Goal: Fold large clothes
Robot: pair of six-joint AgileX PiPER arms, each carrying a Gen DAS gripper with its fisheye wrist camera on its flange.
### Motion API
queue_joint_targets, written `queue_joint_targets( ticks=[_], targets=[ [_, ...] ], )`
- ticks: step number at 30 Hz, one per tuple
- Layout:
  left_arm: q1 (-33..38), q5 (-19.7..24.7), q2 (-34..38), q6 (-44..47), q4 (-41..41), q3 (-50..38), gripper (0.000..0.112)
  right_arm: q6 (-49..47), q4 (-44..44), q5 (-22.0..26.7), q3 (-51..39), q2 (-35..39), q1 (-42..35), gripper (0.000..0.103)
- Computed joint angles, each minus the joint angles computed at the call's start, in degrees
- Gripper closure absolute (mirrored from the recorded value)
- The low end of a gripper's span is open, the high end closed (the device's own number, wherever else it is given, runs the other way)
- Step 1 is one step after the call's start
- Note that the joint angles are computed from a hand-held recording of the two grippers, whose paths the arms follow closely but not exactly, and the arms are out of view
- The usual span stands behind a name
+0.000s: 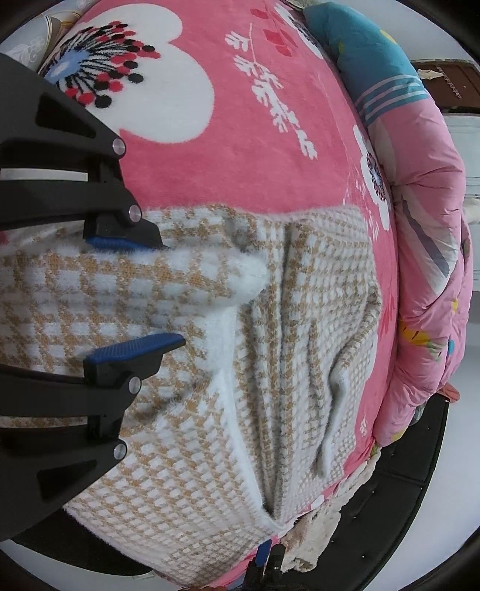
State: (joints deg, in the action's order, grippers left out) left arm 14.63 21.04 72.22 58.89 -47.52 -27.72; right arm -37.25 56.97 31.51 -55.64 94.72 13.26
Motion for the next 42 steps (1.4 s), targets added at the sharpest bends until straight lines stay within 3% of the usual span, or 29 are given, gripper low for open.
queue_joint_targets(
  ticks=[5,13,16,21,26,32,37,42],
  targets=[
    [0.34,0.06,0.3,1.08,-0.84,-0.07,0.074,-1.62,4.26,11.39,-5.11,6.99,-5.05,0.033],
    [0.44,-0.03,0.47,1.85,-1.7,0.13,0.074,-6.95,4.85,22.7,0.7,2.81,-10.63,0.033],
    [0.24,-0.11,0.42,1.21,-1.27,0.1,0.074,-6.2,3.36,22.1,0.22,2.27,-9.89,0.042],
    [-0.13,-0.4,0.35,-1.05,0.55,-0.08,0.074,0.51,-1.62,16.79,-5.7,5.71,-5.22,0.056],
    [-0.18,-0.27,0.22,-1.75,0.62,-0.09,0.074,6.39,-8.83,11.44,-3.82,1.14,-1.81,0.075],
    [0.15,-0.07,0.23,-0.88,0.44,-0.2,0.074,15.45,-23.35,7.5,-1.12,-5.31,6.01,0.076],
    [-0.4,-0.48,0.02,-2.12,1.05,0.02,0.074,16.68,-23.9,7.68,-6.34,1.32,5.78,0.076],
    [0.75,0.37,0.48,0.59,-1.03,-0.21,0.074,15.71,-21.47,7.4,-10.28,7.61,4.2,0.083]
  ],
)
